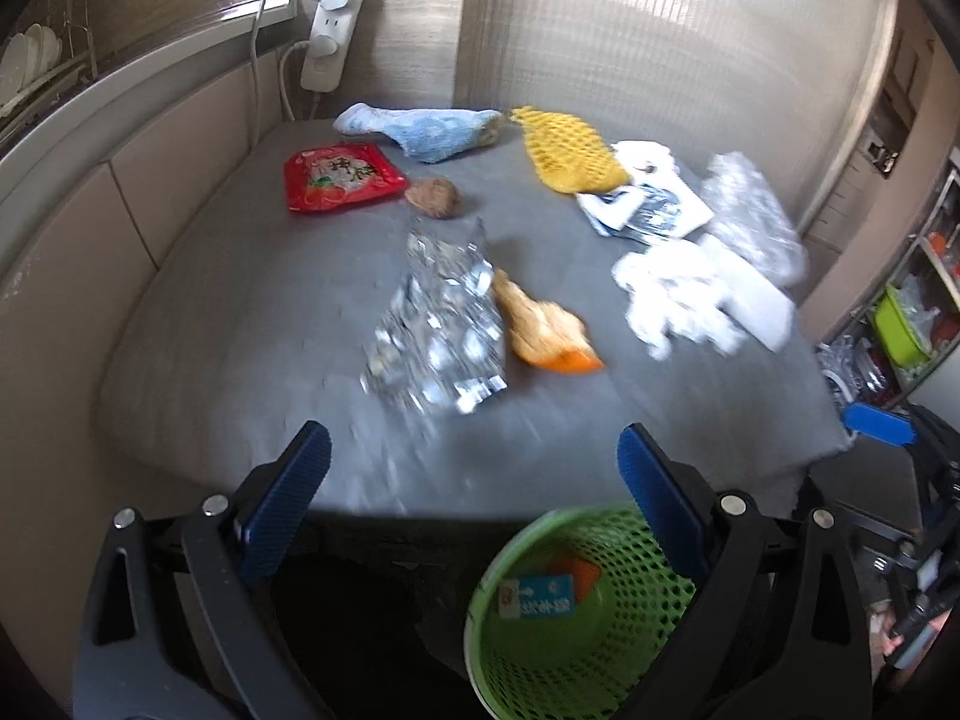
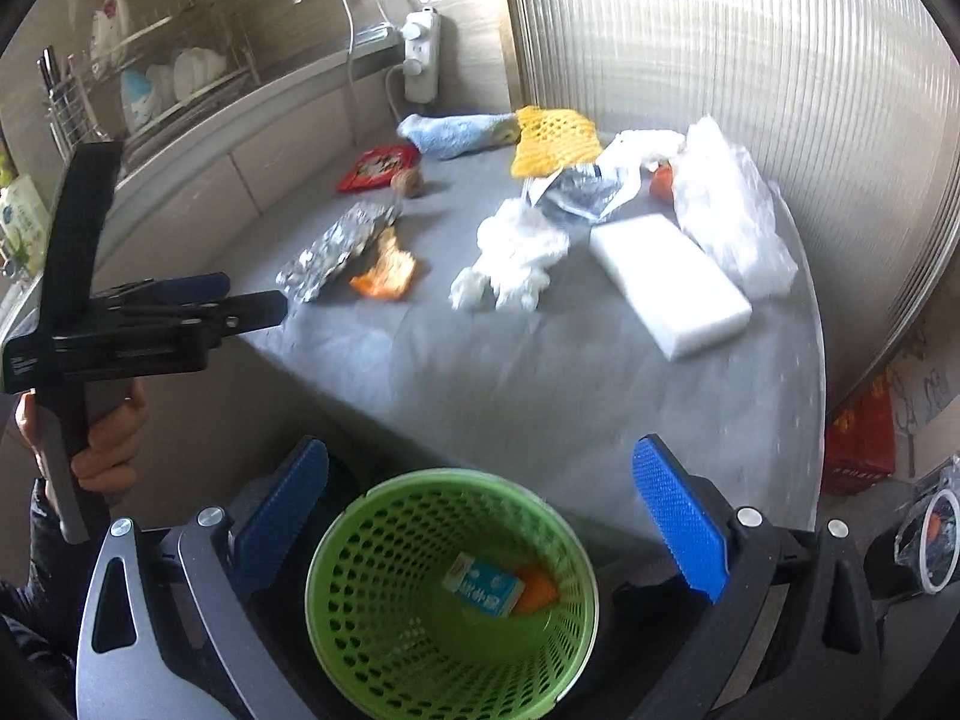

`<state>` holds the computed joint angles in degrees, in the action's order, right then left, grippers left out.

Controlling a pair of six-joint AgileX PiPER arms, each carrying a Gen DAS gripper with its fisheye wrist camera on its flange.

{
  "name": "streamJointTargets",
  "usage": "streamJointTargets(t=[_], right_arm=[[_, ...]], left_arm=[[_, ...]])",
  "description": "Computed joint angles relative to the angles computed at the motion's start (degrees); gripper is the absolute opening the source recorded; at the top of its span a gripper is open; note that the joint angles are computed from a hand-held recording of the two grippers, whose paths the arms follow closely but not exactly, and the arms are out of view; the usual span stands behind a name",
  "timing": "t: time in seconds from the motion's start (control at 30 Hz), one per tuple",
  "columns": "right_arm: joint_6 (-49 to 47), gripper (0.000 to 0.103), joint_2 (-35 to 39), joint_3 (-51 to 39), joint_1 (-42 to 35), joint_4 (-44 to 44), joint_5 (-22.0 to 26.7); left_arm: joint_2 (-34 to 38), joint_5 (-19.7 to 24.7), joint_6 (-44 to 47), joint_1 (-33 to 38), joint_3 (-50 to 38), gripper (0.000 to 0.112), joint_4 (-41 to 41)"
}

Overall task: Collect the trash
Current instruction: 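Grasp the foil wrapper with the left tool while the right grasps the bread crust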

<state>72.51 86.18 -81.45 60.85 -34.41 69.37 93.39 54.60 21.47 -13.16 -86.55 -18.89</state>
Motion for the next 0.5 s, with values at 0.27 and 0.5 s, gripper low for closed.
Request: streamJointTargets(t=[0.27,0.5], right_arm=[[-8.1,0.101,4.8,-5.5,-6.1,2.9,-2.4],[-13.4,0.101,8.2,-9.2,-9.2,5.2,-4.0]], left_arm=[[11.3,3.1,-4.4,-0.7,-13.7,0.092,2.2],[18.7,7.0,-8.3,-1.8,-22.3,0.092,4.6]])
